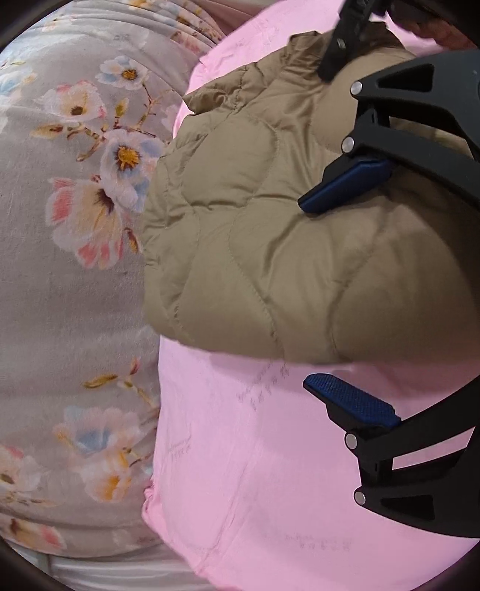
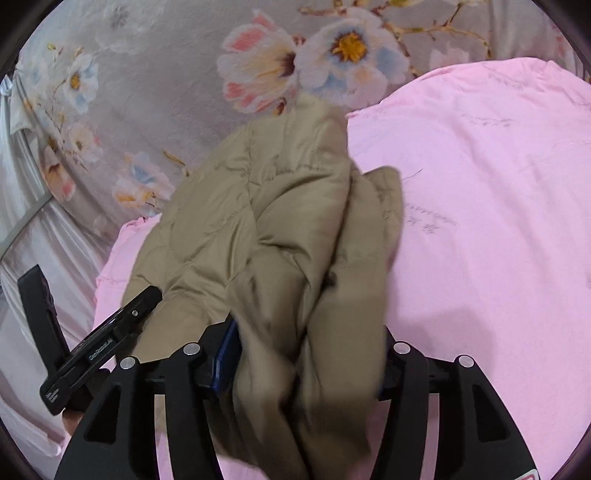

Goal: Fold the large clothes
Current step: 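Press the folded jacket flat with both closed tools and smooth it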

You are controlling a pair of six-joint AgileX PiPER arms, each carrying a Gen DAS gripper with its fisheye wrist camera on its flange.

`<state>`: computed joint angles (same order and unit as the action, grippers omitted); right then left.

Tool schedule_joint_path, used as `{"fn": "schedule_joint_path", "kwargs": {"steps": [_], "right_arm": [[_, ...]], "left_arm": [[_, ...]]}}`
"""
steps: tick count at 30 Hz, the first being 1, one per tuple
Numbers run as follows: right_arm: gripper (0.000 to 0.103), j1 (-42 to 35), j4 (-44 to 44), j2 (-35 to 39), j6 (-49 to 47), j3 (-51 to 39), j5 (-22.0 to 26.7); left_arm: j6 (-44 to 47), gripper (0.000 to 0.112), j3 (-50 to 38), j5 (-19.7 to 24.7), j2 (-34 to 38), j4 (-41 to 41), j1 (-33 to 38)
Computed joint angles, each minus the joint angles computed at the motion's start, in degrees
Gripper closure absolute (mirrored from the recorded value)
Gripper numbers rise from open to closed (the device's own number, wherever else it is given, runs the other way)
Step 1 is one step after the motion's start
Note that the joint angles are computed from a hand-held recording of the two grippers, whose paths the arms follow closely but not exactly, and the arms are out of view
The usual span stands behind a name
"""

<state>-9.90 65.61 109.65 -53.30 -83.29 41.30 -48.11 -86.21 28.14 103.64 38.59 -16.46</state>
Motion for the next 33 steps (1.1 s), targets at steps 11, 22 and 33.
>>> {"fn": "schedule_joint_path", "kwargs": {"steps": [11,22,33], "right_arm": [[0.102,7.1,-19.4,-8.2,10.5,-4.9,-9.6],[0.102,14.4,-40.1,7.1,33.4,-14.7,-14.3],[0.102,14.7,-36.9,7.9,29.2,-11.9,-19.3]], "left_arm": [[13.2,0.108,-23.0,22.0,4.4,-12.6,-1.9],[10.4,0.112,-38.4,25.6,20.8,-5.8,-5.9],[3.6,0.112,-33.4,20.1,21.8,2.8,-6.7]]}}
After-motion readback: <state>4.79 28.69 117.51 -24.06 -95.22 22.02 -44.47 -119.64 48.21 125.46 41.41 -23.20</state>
